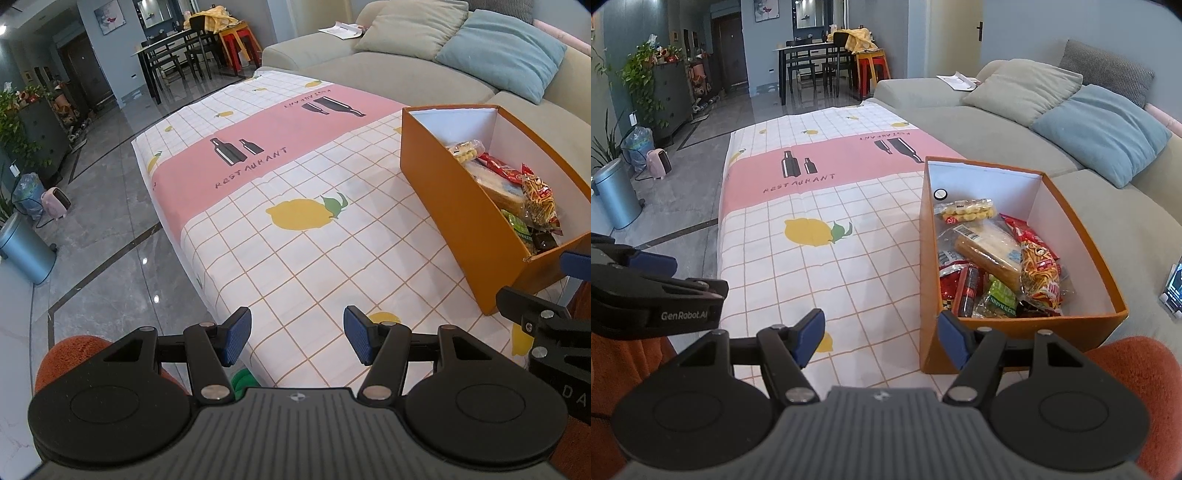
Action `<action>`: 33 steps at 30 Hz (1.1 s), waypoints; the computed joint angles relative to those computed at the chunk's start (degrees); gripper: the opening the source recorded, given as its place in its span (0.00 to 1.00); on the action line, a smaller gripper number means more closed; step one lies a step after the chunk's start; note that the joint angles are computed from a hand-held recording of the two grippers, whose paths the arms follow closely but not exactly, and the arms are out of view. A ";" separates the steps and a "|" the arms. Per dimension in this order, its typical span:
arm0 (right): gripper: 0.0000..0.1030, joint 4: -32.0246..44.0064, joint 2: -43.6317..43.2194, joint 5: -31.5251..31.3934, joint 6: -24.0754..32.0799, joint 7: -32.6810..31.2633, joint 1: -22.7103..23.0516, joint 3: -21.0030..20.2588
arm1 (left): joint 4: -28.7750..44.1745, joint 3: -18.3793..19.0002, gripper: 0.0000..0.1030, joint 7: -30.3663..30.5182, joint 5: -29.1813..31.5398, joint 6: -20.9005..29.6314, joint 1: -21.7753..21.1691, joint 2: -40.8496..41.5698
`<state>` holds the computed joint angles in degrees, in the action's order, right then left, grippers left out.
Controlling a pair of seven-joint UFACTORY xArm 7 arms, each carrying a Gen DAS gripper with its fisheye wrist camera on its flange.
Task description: Organize snacks
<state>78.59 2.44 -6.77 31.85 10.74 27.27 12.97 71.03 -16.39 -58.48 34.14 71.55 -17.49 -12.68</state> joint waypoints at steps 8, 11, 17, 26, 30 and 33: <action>0.65 0.58 0.45 -0.30 0.52 -0.23 0.20 0.05 | -0.26 0.15 0.66 0.15 -0.36 0.01 0.06 -0.15; 0.65 0.59 0.46 -0.39 0.58 -0.25 0.24 0.01 | -0.30 0.13 0.66 0.16 -0.42 -0.06 0.09 -0.20; 0.65 0.80 0.63 -0.67 0.89 -0.05 0.27 -0.07 | -0.43 0.16 0.66 0.22 -0.49 -0.20 0.14 -0.28; 0.65 0.97 0.80 -0.42 1.41 -0.37 0.30 -0.06 | -0.55 0.22 0.66 -0.06 -0.77 -0.37 0.37 -0.44; 0.65 0.99 0.86 -0.24 1.58 -0.53 0.29 -0.09 | -0.55 0.22 0.66 -0.15 -0.95 -0.84 0.45 -0.59; 0.65 1.01 0.87 -0.08 1.71 -0.68 0.28 -0.10 | -0.70 0.12 0.66 -0.08 -0.88 -1.14 0.49 -0.77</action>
<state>79.60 3.32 -6.85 33.56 10.06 27.54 12.87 70.34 -16.27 -58.57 33.27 70.41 -17.00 -13.45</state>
